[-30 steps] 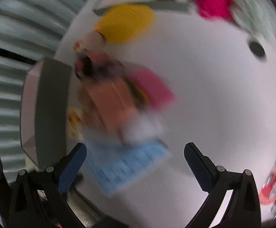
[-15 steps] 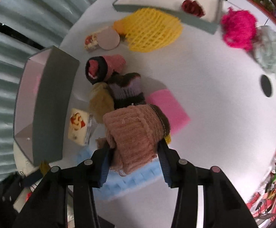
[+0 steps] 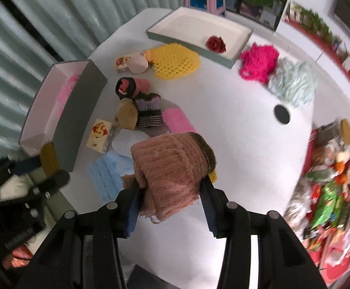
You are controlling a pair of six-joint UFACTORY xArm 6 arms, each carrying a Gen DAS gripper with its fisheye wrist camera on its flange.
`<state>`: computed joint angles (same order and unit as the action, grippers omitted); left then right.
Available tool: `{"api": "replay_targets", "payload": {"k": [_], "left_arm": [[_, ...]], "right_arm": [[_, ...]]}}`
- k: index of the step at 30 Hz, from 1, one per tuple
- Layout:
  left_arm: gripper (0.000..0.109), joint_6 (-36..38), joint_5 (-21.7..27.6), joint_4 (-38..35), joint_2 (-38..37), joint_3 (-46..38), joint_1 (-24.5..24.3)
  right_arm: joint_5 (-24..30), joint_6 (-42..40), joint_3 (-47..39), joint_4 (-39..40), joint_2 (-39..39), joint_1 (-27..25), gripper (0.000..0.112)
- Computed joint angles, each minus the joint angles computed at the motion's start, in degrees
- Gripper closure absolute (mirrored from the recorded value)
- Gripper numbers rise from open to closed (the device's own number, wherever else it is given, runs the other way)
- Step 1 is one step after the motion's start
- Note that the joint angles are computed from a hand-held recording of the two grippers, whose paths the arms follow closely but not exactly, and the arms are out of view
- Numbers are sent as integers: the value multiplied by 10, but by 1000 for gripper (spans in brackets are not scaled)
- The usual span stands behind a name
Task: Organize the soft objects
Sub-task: 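Carry the brown pad and pink knitted hat over the white box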
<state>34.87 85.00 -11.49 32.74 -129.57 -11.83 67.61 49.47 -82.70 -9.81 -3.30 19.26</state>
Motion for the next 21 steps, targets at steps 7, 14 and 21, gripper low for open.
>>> {"api": "replay_targets", "payload": {"k": [7,14,21], "left_arm": [[58,-2,-3,-17,2,-29,5],[58,-6,-9,-23,-1,-37,14],[58,-22,-9,-20,16,-68,29]], "right_arm": [[26,-4,-34,-32,3,21,63],[43,-21,-77,-57,25,35,63],[43,-42,-121,-63,57,41,63]]}}
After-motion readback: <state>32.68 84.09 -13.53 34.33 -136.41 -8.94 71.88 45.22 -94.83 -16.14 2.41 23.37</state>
